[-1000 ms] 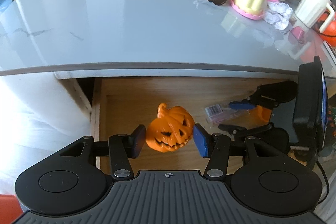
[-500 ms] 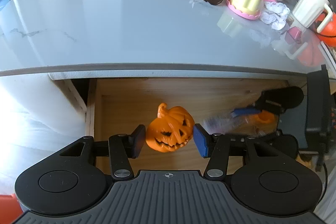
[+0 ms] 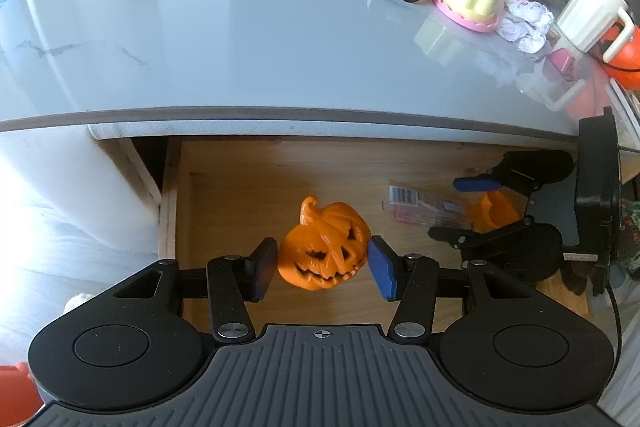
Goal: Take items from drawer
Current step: 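Grasp the clear barcode snack packet in the drawer with the right tool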
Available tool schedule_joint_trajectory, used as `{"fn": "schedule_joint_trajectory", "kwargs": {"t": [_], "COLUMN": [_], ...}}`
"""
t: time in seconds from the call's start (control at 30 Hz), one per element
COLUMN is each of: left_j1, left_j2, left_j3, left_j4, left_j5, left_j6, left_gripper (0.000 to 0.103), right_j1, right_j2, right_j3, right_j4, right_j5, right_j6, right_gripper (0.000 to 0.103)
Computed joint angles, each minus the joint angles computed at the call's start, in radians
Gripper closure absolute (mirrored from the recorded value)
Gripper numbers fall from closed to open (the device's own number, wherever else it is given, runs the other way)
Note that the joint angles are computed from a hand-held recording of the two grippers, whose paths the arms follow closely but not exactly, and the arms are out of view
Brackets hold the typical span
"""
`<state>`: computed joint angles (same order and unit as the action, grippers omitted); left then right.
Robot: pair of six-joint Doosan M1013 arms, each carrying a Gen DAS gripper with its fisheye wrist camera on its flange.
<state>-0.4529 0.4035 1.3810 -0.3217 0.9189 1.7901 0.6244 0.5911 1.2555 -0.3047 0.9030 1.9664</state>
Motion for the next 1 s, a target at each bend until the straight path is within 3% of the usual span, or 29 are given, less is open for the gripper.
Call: {"fn": "schedule_joint_trajectory", "kwargs": {"t": [0.1,0.17,0.23,0.37,0.57,0.67,0.7,0.77,0.83,0.93,1.0], "left_j1": [0.001,0.002,0.002,0.002,-0.007,-0.010,-0.011,-0.015,-0.014,-0.009,-0.001], "left_j2": [0.000,-0.001,-0.001,0.002,0.022,0.033,0.034,0.034,0.029,0.005,-0.014], "left_j3": [0.001,0.002,0.003,-0.001,-0.022,-0.037,-0.038,-0.037,-0.031,-0.002,0.011], "left_j4": [0.002,-0.001,0.002,-0.003,0.016,0.021,0.019,0.019,0.003,-0.047,-0.125], "left_j5": [-0.001,-0.001,0.001,0.014,0.053,0.074,0.074,0.072,0.064,0.029,0.047], "left_j6": [-0.004,-0.001,-0.008,-0.003,-0.002,0.001,0.008,0.030,0.061,0.136,0.211], "left_gripper": [0.048,0.048,0.048,0.048,0.048,0.048,0.048,0.048,0.048,0.048,0.048], "right_j1": [-0.011,-0.034,-0.041,-0.004,-0.003,0.012,0.020,0.024,0.018,0.033,0.051], "right_j2": [-0.003,-0.008,-0.018,-0.011,0.036,0.065,0.076,0.084,0.058,-0.003,-0.071], "right_j3": [-0.007,-0.014,-0.006,-0.021,-0.092,-0.136,-0.158,-0.185,-0.163,-0.119,-0.050], "right_j4": [0.086,0.278,0.405,0.250,0.258,0.216,0.186,0.201,0.251,0.196,0.158], "right_j5": [0.005,0.010,-0.009,-0.010,0.054,0.100,0.133,0.174,0.145,0.105,0.064], "right_j6": [-0.039,-0.131,-0.216,-0.125,0.006,0.039,0.033,0.022,0.026,0.062,0.100], "right_gripper": [0.043,0.041,0.044,0.044,0.044,0.054,0.065,0.069,0.071,0.071,0.071]}}
